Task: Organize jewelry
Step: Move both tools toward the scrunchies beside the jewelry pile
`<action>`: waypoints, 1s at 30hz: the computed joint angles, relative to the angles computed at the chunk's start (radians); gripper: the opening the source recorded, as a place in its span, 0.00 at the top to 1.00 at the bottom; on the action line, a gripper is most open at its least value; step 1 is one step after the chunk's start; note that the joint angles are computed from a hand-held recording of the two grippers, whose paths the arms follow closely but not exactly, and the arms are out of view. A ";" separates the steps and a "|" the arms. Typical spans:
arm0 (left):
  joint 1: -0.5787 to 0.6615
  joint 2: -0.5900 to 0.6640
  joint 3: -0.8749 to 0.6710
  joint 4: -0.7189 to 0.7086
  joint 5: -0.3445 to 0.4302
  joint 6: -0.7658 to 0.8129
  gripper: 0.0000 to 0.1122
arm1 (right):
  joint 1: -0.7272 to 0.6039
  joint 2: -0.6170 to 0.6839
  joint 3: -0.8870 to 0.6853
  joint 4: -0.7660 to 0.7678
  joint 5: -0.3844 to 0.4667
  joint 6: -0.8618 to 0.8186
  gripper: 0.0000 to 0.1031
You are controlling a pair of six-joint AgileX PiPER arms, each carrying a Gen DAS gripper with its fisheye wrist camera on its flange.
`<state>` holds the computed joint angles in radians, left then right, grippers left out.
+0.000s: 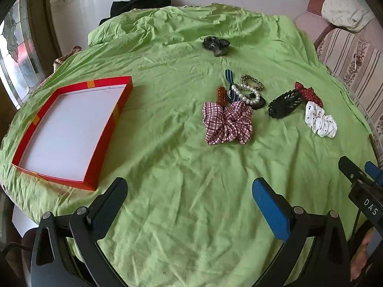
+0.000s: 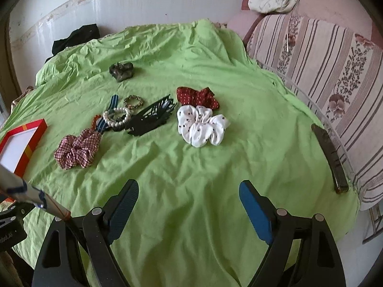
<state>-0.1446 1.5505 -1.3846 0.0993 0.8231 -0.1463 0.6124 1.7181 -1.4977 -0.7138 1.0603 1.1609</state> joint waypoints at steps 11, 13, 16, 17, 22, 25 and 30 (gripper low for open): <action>0.001 0.036 -0.024 -0.038 0.038 0.041 0.08 | -0.016 0.010 0.005 0.030 -0.018 0.003 0.14; 0.003 0.048 -0.033 -0.043 0.053 0.042 0.08 | -0.023 0.009 0.010 0.034 -0.025 0.009 0.14; 0.009 0.060 -0.040 -0.056 0.066 0.046 0.08 | -0.032 0.003 0.026 0.041 -0.045 0.011 0.14; 0.008 0.063 -0.041 -0.055 0.068 0.044 0.08 | -0.033 0.004 0.028 0.041 -0.046 0.010 0.14; 0.003 0.076 -0.052 -0.050 0.076 0.050 0.08 | -0.038 0.010 0.034 0.035 -0.053 0.018 0.14; 0.004 0.085 -0.060 -0.055 0.080 0.058 0.08 | -0.048 0.010 0.043 0.037 -0.064 0.021 0.14; 0.014 0.107 -0.083 -0.074 0.093 0.078 0.08 | -0.070 0.010 0.058 0.051 -0.085 0.022 0.14</action>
